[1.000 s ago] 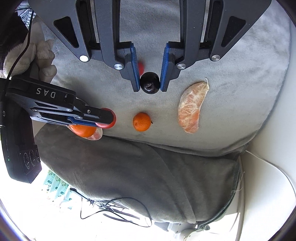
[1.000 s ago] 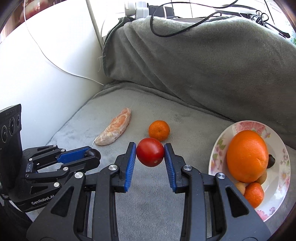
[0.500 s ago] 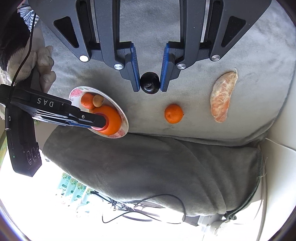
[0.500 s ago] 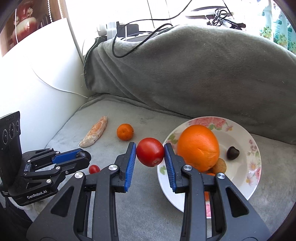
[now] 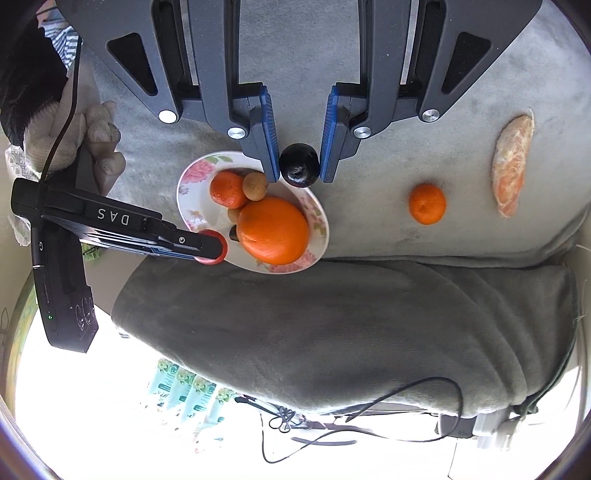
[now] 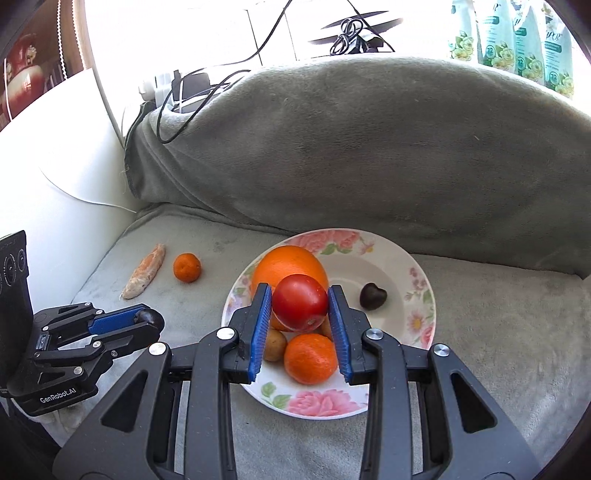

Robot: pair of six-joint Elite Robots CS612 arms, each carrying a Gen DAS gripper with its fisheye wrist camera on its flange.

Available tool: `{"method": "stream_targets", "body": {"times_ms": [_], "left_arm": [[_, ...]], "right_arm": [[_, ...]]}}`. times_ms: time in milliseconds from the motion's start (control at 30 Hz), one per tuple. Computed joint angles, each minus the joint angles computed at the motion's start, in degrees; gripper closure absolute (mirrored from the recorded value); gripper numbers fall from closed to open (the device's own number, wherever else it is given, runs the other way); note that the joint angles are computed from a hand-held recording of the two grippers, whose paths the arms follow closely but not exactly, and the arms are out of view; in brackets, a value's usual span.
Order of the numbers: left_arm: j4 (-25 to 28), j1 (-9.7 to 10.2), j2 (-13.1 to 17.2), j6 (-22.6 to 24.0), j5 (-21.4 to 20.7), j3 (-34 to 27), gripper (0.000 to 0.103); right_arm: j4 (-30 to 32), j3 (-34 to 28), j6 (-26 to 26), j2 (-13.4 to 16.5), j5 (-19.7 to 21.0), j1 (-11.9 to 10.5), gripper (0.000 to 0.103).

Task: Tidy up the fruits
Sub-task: 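Carry both fruits to the plate and open the right tool to release the tomato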

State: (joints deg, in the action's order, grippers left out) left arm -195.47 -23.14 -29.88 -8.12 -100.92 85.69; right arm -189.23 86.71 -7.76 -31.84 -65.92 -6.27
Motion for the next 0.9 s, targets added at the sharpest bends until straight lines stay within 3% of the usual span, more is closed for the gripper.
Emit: {"method": "stream_targets", "body": {"times_ms": [900], "left_arm": [[5.3,-3.18,2.0,3.9,-3.8,-5.5,0.082]], "right_arm": [[4.4,-5.2,2.7,3.1,0.9,-2.4,0.070]]}}
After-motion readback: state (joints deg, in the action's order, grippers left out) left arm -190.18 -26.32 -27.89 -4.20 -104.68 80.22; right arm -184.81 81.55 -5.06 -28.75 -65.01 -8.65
